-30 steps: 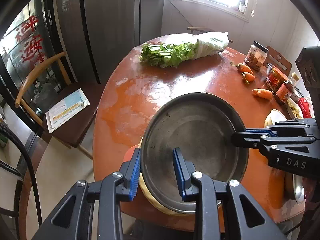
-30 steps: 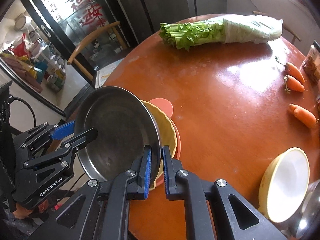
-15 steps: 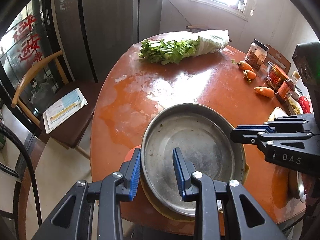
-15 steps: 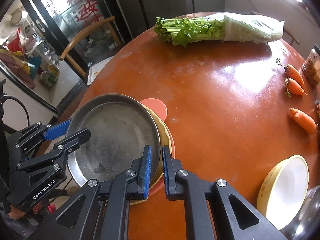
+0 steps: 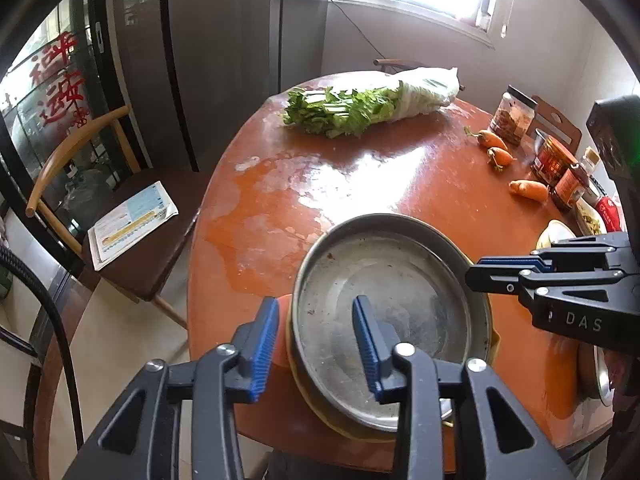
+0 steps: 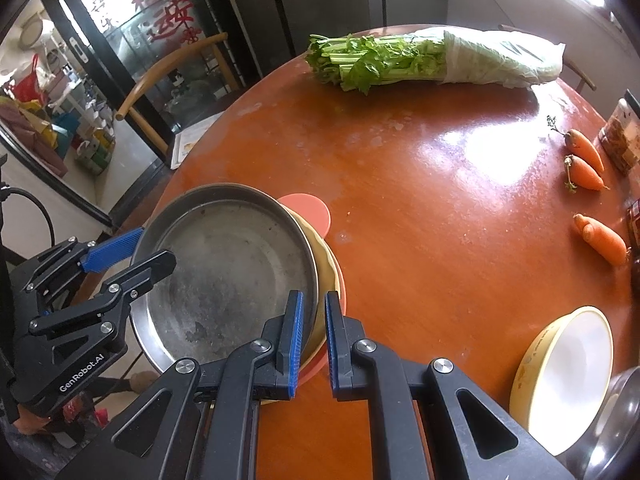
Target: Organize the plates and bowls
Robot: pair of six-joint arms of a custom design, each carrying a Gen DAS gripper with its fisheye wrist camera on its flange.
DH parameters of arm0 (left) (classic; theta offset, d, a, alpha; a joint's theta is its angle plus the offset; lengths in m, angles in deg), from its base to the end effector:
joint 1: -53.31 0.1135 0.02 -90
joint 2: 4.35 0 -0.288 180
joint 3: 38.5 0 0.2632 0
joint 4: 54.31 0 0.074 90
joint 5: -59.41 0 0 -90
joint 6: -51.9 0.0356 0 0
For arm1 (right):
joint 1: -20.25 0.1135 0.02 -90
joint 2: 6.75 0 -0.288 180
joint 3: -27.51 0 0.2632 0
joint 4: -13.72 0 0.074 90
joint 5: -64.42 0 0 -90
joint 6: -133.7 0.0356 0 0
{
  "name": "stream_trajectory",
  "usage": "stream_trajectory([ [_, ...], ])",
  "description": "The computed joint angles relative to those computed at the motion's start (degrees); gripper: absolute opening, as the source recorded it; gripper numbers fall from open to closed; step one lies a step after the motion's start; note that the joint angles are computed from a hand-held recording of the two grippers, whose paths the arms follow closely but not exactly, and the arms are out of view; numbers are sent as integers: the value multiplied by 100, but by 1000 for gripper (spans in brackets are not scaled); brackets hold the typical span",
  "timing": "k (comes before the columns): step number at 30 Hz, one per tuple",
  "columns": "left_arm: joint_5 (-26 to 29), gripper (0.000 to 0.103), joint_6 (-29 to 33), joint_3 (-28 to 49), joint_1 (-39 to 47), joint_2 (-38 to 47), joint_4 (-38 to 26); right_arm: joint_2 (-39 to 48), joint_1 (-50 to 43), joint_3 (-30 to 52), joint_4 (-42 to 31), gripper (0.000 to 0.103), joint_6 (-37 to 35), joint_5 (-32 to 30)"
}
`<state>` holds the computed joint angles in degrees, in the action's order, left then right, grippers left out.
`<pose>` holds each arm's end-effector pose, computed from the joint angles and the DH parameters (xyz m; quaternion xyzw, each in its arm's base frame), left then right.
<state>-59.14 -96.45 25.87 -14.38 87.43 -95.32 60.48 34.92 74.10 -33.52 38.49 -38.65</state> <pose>0.1301 -0.2723 0.1823 0.0315 0.9526 -0.0518 0.2982 0.1873 0.0574 0.1856 -0.1898 0.9566 0.1270 0.1807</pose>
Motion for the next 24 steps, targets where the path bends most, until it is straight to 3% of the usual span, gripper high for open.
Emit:
stream_trajectory([
  [4, -113, 43, -51, 9, -47, -74, -104, -55, -25, -6, -27, 16, 45, -24],
  [12, -322, 45, -189, 92, -213, -221, -345, -477, -90, -45, -255, 37, 144, -44],
  [24, -724, 54, -456, 468, -665, -273, -846, -2001, -459, 35, -1184, 47, -86, -187],
])
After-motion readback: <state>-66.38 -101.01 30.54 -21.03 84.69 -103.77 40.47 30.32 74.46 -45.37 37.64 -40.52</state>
